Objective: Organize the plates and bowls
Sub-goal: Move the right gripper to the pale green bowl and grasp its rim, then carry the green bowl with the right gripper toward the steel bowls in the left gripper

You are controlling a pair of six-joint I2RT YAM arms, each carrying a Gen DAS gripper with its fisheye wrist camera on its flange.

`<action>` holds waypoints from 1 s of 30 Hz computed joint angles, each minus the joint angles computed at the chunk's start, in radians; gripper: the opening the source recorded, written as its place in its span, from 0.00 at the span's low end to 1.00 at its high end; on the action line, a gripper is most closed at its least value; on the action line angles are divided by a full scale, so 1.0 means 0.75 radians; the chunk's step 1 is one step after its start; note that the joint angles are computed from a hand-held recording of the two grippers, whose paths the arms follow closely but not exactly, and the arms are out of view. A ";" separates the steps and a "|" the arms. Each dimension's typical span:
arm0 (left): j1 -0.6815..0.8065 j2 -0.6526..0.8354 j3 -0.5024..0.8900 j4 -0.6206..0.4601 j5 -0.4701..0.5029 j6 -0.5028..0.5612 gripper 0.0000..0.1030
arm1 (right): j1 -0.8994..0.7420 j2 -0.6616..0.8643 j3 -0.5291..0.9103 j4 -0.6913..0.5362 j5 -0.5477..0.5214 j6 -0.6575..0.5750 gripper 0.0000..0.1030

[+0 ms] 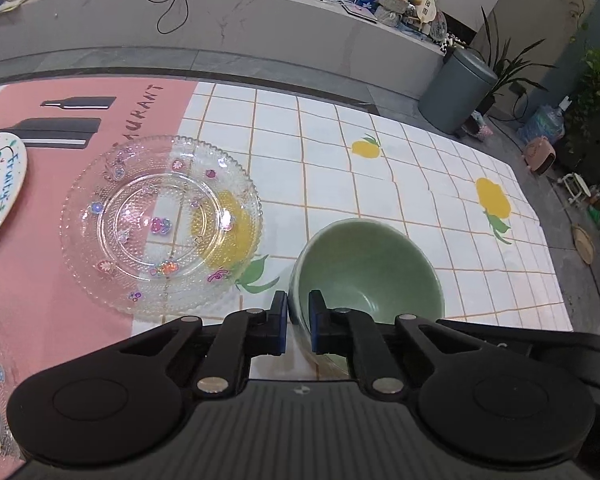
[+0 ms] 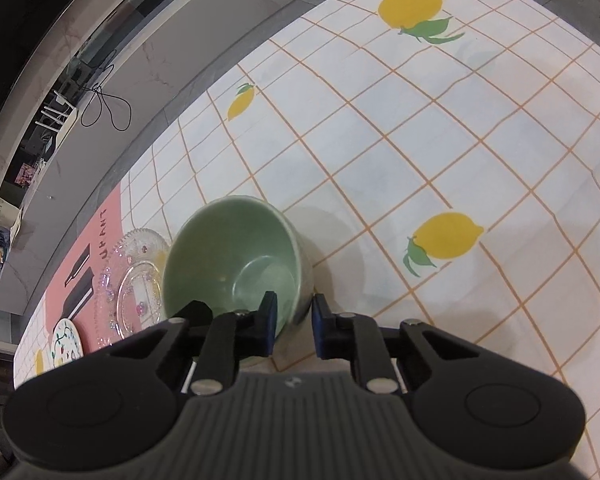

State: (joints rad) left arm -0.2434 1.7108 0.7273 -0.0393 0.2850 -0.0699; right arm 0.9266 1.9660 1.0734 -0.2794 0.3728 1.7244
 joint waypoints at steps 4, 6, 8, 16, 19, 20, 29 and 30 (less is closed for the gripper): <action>0.010 -0.028 -0.014 -0.026 -0.006 0.001 0.10 | 0.000 -0.007 0.019 -0.037 -0.030 -0.012 0.15; 0.015 -0.053 -0.026 -0.041 -0.014 -0.020 0.09 | 0.003 -0.011 0.021 -0.040 -0.043 -0.027 0.14; 0.023 -0.096 -0.053 -0.047 -0.017 -0.033 0.09 | 0.016 -0.024 0.010 -0.033 -0.057 -0.011 0.14; 0.141 -0.408 -0.215 -0.194 -0.006 0.007 0.09 | 0.176 -0.059 0.028 -0.062 0.017 0.029 0.14; 0.215 -0.553 -0.290 -0.247 0.006 0.050 0.09 | 0.245 -0.038 0.094 -0.119 0.052 0.071 0.14; 0.249 -0.595 -0.303 -0.278 0.021 0.062 0.09 | 0.271 -0.027 0.124 -0.141 0.076 0.079 0.13; 0.601 -0.977 -0.344 -0.667 0.222 0.369 0.08 | 0.535 0.054 0.357 -0.370 0.260 0.331 0.14; 0.655 -1.003 -0.333 -0.724 0.253 0.422 0.08 | 0.562 0.070 0.395 -0.409 0.278 0.360 0.14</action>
State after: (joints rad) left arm 0.2481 0.9585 0.4774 -0.5824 0.4749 0.2466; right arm 1.3478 2.0184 1.3701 -0.5861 0.5810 1.9941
